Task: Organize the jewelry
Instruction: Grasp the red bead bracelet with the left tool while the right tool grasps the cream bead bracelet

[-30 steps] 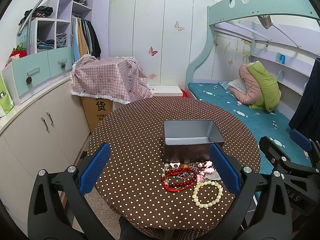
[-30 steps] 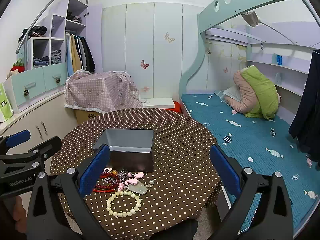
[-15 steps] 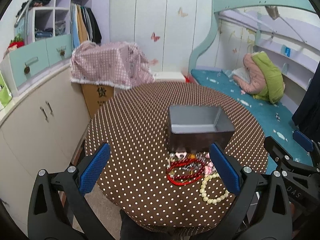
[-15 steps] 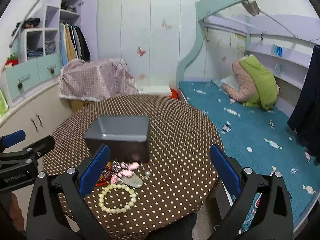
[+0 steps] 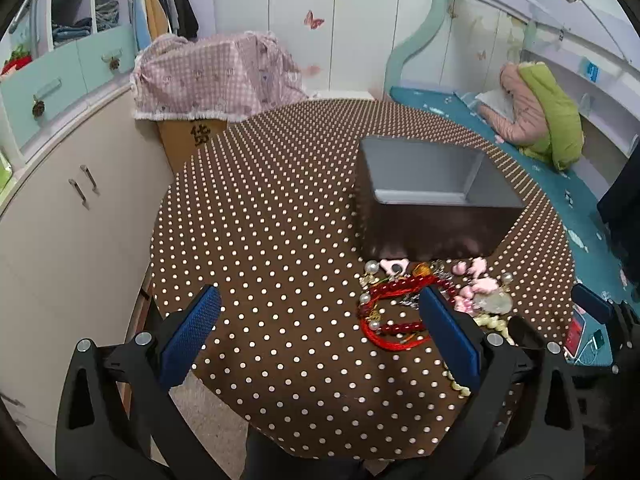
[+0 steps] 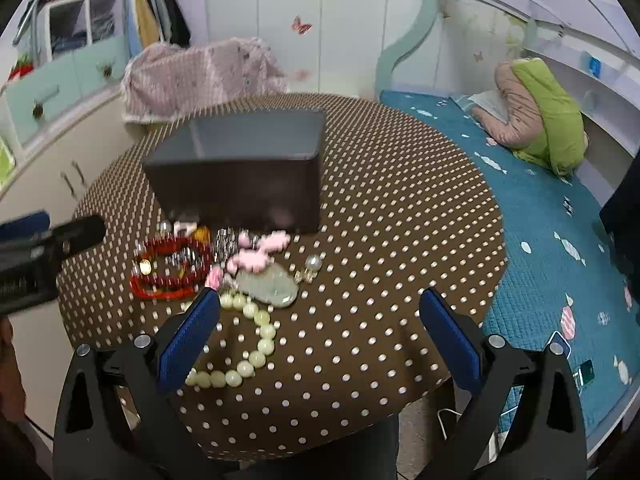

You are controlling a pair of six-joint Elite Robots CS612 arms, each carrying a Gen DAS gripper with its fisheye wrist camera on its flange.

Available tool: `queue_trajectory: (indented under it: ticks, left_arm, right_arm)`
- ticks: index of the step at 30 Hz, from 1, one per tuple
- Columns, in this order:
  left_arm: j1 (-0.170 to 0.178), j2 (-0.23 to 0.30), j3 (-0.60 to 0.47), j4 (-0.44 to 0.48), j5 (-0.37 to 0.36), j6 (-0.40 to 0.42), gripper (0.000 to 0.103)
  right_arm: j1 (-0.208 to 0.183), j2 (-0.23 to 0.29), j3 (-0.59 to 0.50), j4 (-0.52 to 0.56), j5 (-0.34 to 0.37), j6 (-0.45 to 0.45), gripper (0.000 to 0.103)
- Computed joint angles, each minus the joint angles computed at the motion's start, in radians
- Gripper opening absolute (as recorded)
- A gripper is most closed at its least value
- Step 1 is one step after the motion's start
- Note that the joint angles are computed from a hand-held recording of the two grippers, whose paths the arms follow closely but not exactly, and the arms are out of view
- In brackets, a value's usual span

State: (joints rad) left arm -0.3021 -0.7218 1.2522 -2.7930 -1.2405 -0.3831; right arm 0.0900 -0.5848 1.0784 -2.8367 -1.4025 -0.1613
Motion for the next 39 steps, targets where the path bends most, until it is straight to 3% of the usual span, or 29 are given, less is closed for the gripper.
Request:
queue_trajectory:
  ticks: [4,7,12,17,20,22,26,29,34,39]
  left_arm:
    - [0.009,0.015,-0.023,0.034,-0.016,-0.004,0.098]
    - [0.015,0.027,-0.04,0.054,-0.028,-0.002,0.098]
    - [0.018,0.044,-0.06,0.066,-0.033,0.027,0.098]
    - [0.016,0.057,-0.073,0.064,-0.026,0.056,0.098]
    - [0.014,0.062,-0.078,0.063,-0.025,0.066,0.096]
    - [0.012,0.067,-0.083,0.068,-0.027,0.076,0.075]
    - [0.014,0.08,-0.105,0.111,-0.031,0.068,0.068]
    - [0.025,0.083,-0.108,0.094,-0.092,0.076,0.054]
    - [0.038,0.087,-0.105,0.051,-0.177,0.101,0.012]
    - [0.06,0.089,-0.111,0.039,-0.282,0.077,0.009]
  right_arm:
    - [0.003,0.005,0.006,-0.003,-0.006,-0.051,0.094]
    - [0.003,0.011,0.002,0.015,-0.008,-0.087,0.078]
    - [-0.019,0.0,0.019,0.028,0.094,-0.11,0.055]
    - [-0.031,-0.007,0.031,0.017,0.115,-0.112,0.019]
    - [-0.04,-0.004,0.024,0.023,0.129,-0.094,0.009]
    - [-0.042,-0.002,0.018,0.032,0.145,-0.086,0.009]
    - [-0.036,0.001,0.009,0.035,0.139,-0.091,0.009]
    - [-0.036,0.004,0.002,0.04,0.142,-0.093,0.009]
    - [-0.038,0.009,-0.008,0.047,0.15,-0.09,0.009]
    - [-0.042,0.01,-0.014,0.049,0.168,-0.086,0.009]
